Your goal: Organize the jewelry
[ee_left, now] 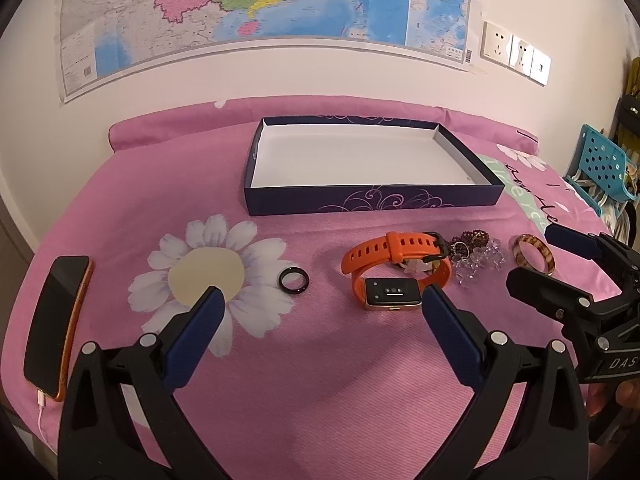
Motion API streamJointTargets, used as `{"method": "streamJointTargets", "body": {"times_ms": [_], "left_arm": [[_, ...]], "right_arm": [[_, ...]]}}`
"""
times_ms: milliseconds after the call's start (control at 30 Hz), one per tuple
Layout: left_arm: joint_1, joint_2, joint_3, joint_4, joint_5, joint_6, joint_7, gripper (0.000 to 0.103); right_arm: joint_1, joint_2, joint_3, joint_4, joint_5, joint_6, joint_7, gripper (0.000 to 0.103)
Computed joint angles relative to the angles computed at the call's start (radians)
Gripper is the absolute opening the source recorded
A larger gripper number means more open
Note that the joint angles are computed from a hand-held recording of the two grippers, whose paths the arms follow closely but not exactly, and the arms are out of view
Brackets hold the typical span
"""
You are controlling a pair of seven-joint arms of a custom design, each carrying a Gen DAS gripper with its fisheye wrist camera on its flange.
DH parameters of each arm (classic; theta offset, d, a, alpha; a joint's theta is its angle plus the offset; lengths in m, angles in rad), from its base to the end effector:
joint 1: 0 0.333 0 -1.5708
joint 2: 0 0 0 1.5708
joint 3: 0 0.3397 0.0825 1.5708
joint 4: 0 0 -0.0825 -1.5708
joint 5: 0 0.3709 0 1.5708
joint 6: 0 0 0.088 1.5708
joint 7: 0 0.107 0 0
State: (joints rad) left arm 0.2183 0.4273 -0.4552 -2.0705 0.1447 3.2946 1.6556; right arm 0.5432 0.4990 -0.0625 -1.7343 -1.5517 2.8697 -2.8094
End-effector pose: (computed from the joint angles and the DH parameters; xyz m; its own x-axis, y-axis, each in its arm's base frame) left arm 0.6262 -0.1349 0.3754 -0.3608 -0.9323 0.0270 -0.6197 0.2179 -0.7540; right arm 0.5729 0.3684 0.3505 0.0624 -0.9942 -0.0879 -0.5932 0.0339 -0.8043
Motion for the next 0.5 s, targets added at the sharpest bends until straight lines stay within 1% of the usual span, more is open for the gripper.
{"method": "streamJointTargets", "body": {"times_ms": [500], "left_arm": [[0.011,-0.001,-0.018,-0.008,0.015,0.001,0.006,0.097]], "right_arm": [[-0.001,-0.003,0.003,-0.004,-0.013,-0.001,0.013,0.096]]}}
